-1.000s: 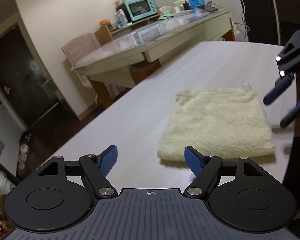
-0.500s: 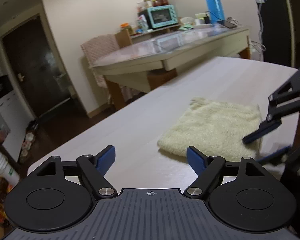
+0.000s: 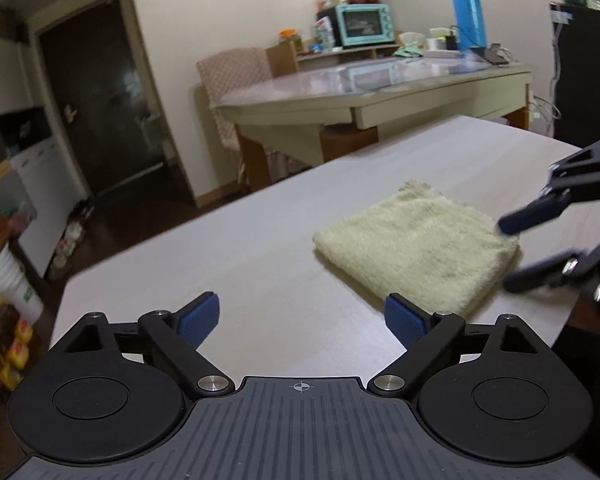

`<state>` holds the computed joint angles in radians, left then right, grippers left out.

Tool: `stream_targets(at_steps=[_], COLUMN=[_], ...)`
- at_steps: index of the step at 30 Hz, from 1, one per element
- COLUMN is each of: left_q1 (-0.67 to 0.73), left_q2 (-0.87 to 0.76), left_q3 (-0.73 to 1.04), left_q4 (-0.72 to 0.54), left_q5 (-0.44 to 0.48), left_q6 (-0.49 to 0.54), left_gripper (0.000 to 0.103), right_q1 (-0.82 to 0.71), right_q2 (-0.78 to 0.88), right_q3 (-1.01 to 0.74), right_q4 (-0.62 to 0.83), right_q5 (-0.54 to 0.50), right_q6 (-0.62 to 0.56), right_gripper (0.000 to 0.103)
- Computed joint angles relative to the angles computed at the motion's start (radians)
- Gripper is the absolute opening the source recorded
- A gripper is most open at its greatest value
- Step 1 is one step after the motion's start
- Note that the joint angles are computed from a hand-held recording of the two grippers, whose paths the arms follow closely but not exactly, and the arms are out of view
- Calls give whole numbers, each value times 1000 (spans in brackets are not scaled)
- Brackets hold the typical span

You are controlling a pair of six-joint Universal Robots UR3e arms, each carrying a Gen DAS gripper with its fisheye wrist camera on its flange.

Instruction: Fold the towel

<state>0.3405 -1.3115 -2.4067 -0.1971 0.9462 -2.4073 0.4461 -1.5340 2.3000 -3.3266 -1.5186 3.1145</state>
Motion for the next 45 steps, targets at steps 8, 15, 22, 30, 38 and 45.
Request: stream_targets(at_steps=[8, 15, 22, 30, 38, 45], left_q1=[-157, -241, -300, -376, -461, -447], left_q2=[59, 155, 229, 273, 224, 256], left_q3=[-66, -98, -72, -50, -20, -14], left_q4=[90, 49, -64, -118, -97, -145], left_q5=[217, 314, 389, 476, 588, 559], left_q6=[-210, -339, -446, -553, -619, -646], left_gripper=[103, 103, 103, 103, 103, 103], right_q1=[-27, 34, 25, 53, 49, 59], right_q2=[-206, -248, -346, -394, -382, -370], right_q3=[98, 71, 103, 111, 112, 100], right_q4=[113, 216, 309, 350, 348, 357], right_q5=[-62, -145, -138, -189, -194, -205], right_q6=[135, 218, 277, 313, 330, 335], right_gripper=[103, 103, 103, 103, 103, 103])
